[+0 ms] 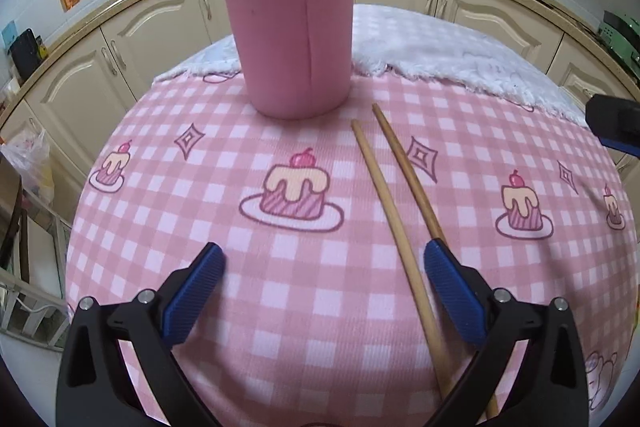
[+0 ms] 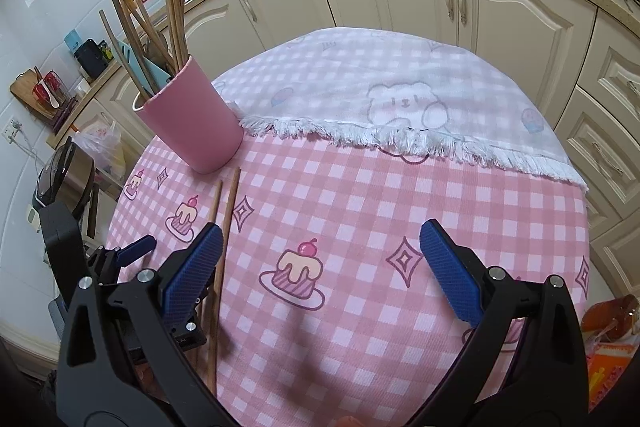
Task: Organize utensils
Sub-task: 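Grasp one of the last chopsticks with each gripper, then lift both chopsticks up over the pink cup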
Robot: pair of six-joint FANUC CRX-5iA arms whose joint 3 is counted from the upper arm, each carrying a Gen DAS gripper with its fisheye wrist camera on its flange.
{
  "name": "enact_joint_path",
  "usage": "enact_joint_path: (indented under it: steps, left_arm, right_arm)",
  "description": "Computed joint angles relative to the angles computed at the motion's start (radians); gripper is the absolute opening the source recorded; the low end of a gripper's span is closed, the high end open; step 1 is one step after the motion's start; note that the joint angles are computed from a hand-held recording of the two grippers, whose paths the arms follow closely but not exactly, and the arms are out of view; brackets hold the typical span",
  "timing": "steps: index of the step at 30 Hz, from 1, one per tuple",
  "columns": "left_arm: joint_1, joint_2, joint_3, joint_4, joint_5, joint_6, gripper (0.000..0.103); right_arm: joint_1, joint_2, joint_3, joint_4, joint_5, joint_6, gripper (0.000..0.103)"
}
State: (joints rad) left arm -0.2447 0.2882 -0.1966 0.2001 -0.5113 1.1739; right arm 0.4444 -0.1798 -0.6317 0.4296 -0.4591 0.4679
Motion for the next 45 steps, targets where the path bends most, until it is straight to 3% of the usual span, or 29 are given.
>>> enact_joint_path:
  steps: [3,7,10,14,15,17,20,22,27,28,29,31,32,37,45]
  left_arm:
    - [0.011,0.006,0.001,0.043,-0.015,-0.064,0.098]
    - [0.022,0.034,0.047,0.049,-0.057,-0.141,0.098]
    - [0.030,0.045,0.068,0.043,-0.072,-0.186,0.098]
    - [0.048,0.056,0.076,0.087,-0.092,-0.257,0.093]
    - [0.052,0.057,0.074,0.100,-0.096,-0.270,0.090]
    - [0.061,0.065,0.080,0.127,-0.109,-0.290,0.085]
    - [0.064,0.068,0.082,0.143,-0.111,-0.303,0.077]
    - [0.066,0.071,0.083,0.154,-0.112,-0.314,0.072]
    - [0.063,0.096,0.124,0.151,-0.139,-0.318,0.059]
    - [0.063,0.099,0.128,0.154,-0.143,-0.323,0.052]
    - [0.062,0.103,0.136,0.157,-0.152,-0.333,0.048]
    - [0.061,0.110,0.153,0.159,-0.175,-0.345,0.019]
    - [0.062,0.114,0.163,0.163,-0.193,-0.345,0.012]
    - [0.066,0.100,0.150,0.163,-0.196,-0.328,0.005]
    - [0.098,-0.007,-0.011,0.387,-0.113,-0.494,0.005]
  right_arm:
    - [0.003,0.017,0.029,-0.053,-0.020,0.058,0.097]
    - [0.020,0.094,0.142,-0.184,-0.133,0.240,0.097]
    - [0.038,0.164,0.213,-0.203,-0.217,0.309,0.097]
    - [0.050,0.228,0.281,-0.236,-0.251,0.367,0.096]
    - [0.056,0.247,0.300,-0.233,-0.259,0.377,0.093]
    - [0.060,0.286,0.344,-0.245,-0.289,0.400,0.073]
    - [0.053,0.351,0.424,-0.286,-0.342,0.446,0.052]
    - [0.053,0.383,0.466,-0.286,-0.366,0.459,0.051]
    - [0.084,0.434,0.516,-0.241,-0.398,0.478,0.036]
    - [0.090,0.436,0.512,-0.221,-0.394,0.473,0.028]
    - [0.093,0.437,0.511,-0.217,-0.389,0.475,0.012]
    - [0.084,0.424,0.507,-0.262,-0.371,0.511,0.006]
    - [0.083,0.418,0.500,-0.271,-0.362,0.521,0.006]
    - [0.061,0.311,0.380,-0.318,-0.232,0.509,0.006]
    - [0.042,0.137,0.213,-0.252,-0.057,0.399,0.006]
